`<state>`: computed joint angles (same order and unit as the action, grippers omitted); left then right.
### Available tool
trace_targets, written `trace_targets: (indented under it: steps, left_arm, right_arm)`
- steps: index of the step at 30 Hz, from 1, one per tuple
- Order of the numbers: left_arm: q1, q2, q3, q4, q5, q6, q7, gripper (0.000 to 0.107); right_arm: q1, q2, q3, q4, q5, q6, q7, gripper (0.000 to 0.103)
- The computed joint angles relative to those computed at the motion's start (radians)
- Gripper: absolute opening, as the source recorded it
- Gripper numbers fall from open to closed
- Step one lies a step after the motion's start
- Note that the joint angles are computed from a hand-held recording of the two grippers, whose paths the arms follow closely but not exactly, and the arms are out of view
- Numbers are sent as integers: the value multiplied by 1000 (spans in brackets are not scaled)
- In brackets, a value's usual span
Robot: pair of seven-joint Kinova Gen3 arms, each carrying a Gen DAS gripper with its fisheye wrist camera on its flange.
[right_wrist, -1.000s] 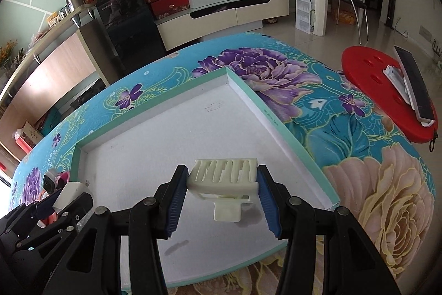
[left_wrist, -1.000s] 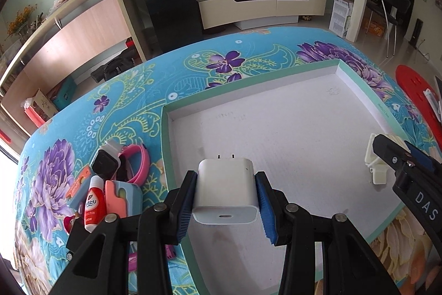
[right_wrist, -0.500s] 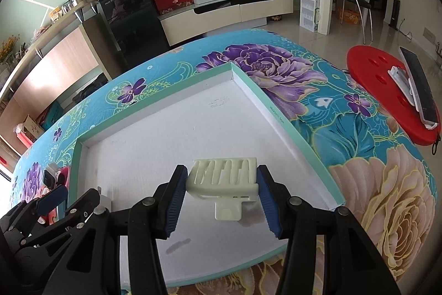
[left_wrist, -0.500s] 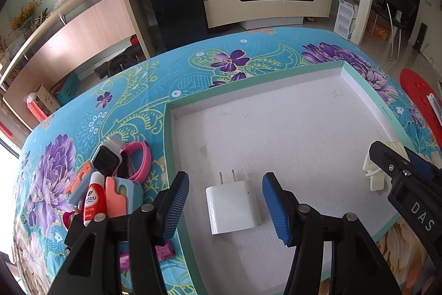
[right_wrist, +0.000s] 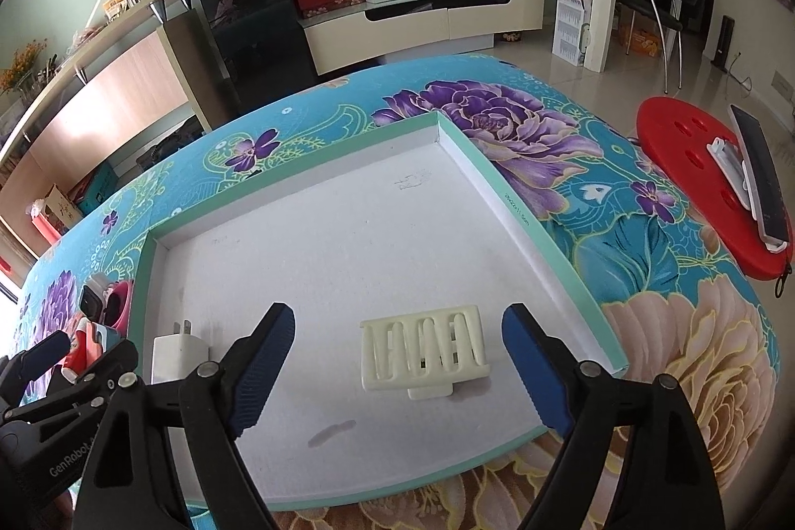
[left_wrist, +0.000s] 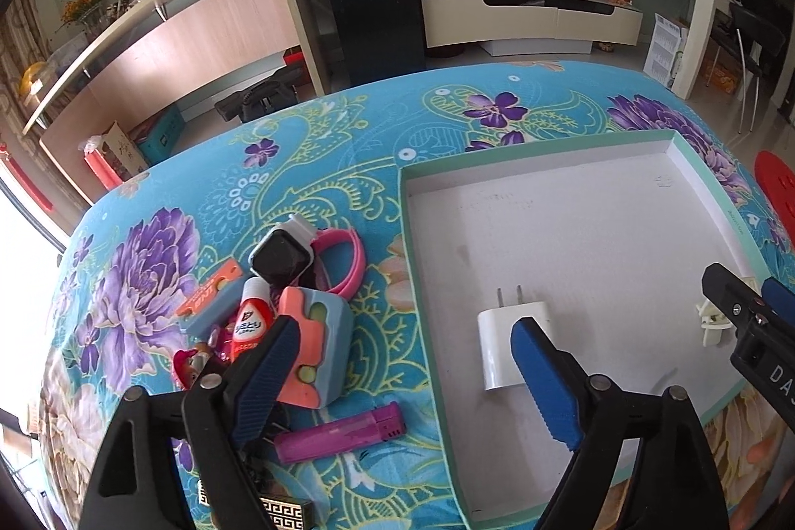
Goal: Organize rigid objects
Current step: 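Withdraw both tools from the tray back toward the pile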
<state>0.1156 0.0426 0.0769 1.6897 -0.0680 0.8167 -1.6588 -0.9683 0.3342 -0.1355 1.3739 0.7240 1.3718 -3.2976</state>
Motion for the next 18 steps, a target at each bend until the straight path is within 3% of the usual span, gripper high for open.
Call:
trace_targets:
  steps: [3,6,18]
  left_arm:
    - [-12,-8,-12,8,-16,-6,17,103]
    - [-31,-24,-25,22,-20,-17,28,103]
    - [-145,-99,-90,67,71,-40,-42,103]
  right_arm:
    - [-2,6,1,-5,4,4,5,87]
    - [-6,8,3,-6,10,2,0,102]
    - [-54,46,12,-74,82,-15,75,102]
